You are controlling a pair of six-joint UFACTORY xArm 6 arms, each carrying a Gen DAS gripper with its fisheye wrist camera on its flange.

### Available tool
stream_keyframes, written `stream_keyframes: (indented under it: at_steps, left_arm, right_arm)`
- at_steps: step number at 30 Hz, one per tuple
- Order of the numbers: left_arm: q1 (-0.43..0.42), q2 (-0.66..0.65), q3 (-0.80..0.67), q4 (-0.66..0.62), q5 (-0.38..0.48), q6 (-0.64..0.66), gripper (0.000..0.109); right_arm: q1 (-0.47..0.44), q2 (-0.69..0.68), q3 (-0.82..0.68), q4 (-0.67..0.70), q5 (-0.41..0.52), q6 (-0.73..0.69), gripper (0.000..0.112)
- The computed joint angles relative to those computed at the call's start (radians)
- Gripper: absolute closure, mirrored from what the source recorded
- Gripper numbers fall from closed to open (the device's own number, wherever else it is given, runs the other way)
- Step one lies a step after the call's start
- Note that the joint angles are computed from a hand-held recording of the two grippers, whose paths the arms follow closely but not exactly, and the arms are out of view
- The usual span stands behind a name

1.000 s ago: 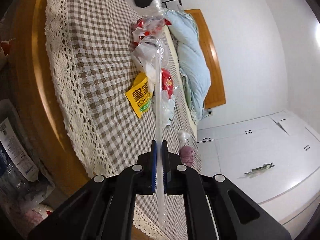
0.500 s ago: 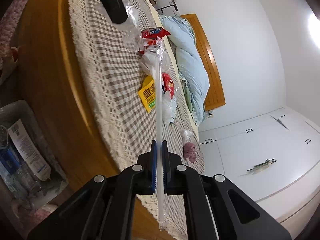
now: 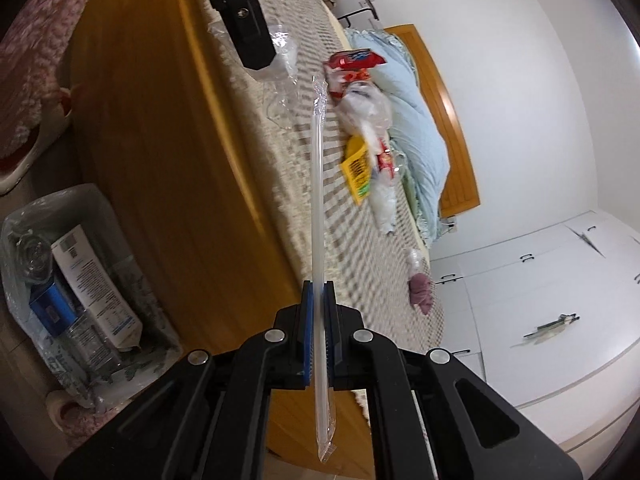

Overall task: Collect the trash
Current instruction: 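Carry the clear bag and straw wrapper down toward the floor bin with both tools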

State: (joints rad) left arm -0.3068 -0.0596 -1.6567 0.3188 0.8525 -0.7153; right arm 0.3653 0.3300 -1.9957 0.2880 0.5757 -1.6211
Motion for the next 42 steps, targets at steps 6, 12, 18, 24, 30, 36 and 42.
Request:
stream_keyframes:
  at_steps: [6,12,18,24,30,36,42]
  left_arm:
    - [-0.023,0.033,-0.012,-0.047,0.052,0.042,0.078]
    - [-0.039,0.055,-0.010,-0.082,0.092,0.072,0.078]
    - [-0.046,0.082,-0.021,-0.105,0.140,0.087,0.078]
    - [-0.057,0.117,-0.023,-0.161,0.190,0.117,0.078]
    - [-0.068,0.167,-0.046,-0.223,0.248,0.154,0.078]
    - [-0.066,0.231,-0.100,-0.285,0.314,0.174,0.078]
    - [-0.066,0.289,-0.149,-0.311,0.383,0.182,0.078]
  right_arm:
    - [-0.008,-0.023,0.056,0.017,0.015,-0.033,0.107]
    - [-0.016,-0.031,0.090,0.022,0.044,-0.058,0.107]
    - [-0.022,-0.037,0.134,0.019,0.061,-0.074,0.107]
    - [-0.029,-0.047,0.191,0.014,0.073,-0.108,0.107]
    - [-0.031,-0.048,0.225,0.001,0.084,-0.135,0.107]
    - [-0.030,-0.041,0.250,-0.018,0.101,-0.181,0.107]
    - [-0.031,-0.035,0.290,-0.042,0.084,-0.265,0.107]
